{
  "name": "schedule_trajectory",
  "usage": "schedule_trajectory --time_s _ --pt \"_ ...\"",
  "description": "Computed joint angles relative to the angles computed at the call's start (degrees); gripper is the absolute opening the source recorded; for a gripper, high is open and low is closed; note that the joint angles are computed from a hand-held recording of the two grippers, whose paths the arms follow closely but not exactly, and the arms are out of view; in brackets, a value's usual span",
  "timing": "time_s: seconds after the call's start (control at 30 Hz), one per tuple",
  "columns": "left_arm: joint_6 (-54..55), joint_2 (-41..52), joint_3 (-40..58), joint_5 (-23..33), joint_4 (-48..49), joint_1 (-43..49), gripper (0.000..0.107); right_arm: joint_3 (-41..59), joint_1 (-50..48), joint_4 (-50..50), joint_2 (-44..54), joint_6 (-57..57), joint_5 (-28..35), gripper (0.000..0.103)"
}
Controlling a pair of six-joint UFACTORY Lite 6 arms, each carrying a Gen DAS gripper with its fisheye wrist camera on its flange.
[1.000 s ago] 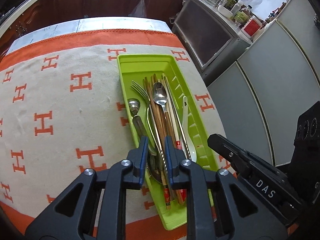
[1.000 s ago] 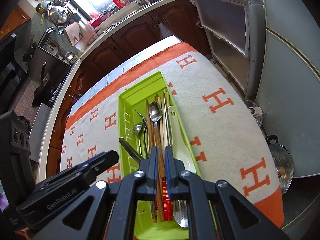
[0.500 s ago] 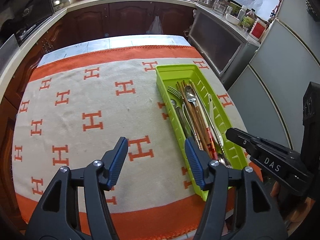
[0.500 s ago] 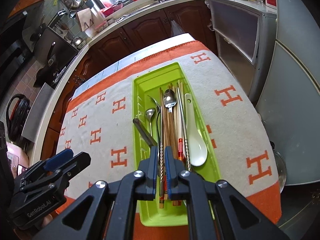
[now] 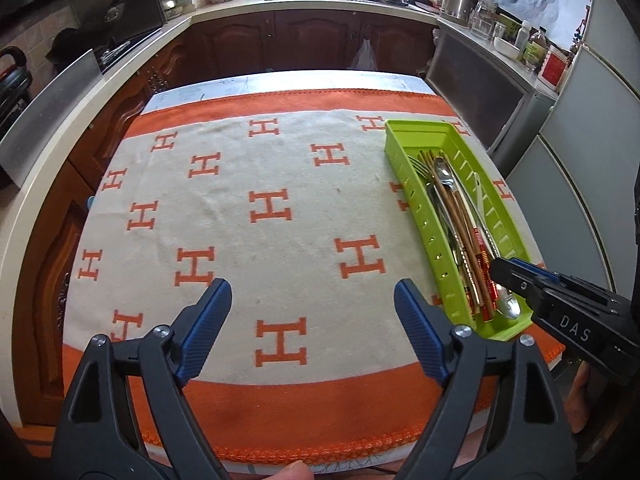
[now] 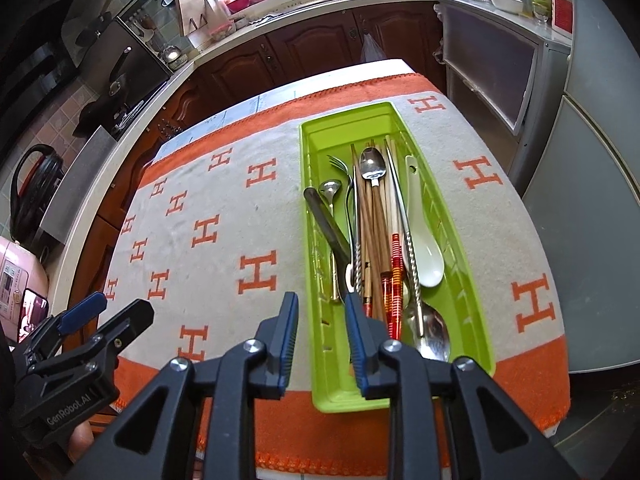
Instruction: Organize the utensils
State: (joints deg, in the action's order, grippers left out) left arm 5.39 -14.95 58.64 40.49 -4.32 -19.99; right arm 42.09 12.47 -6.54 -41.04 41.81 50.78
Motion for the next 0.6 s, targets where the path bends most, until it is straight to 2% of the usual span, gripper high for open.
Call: schedule_trajectory --time_s 0.27,0.37,0.6 --pt "3.8 -8.4 -4.6 0.8 -0.1 6.1 0.083 6.1 21.1 -15.8 4.3 21.1 5.9 0.04" --pt "4.5 -10.1 -3.8 2.4 0.0 8.9 0.083 9.6 27.0 -19.0 7.6 25.4 6.9 0.043" --pt "14.0 -10.5 1.1 7.5 -7.9 20.2 0.083 18.7 34.8 -24.5 15.1 31.3 8.8 0.047"
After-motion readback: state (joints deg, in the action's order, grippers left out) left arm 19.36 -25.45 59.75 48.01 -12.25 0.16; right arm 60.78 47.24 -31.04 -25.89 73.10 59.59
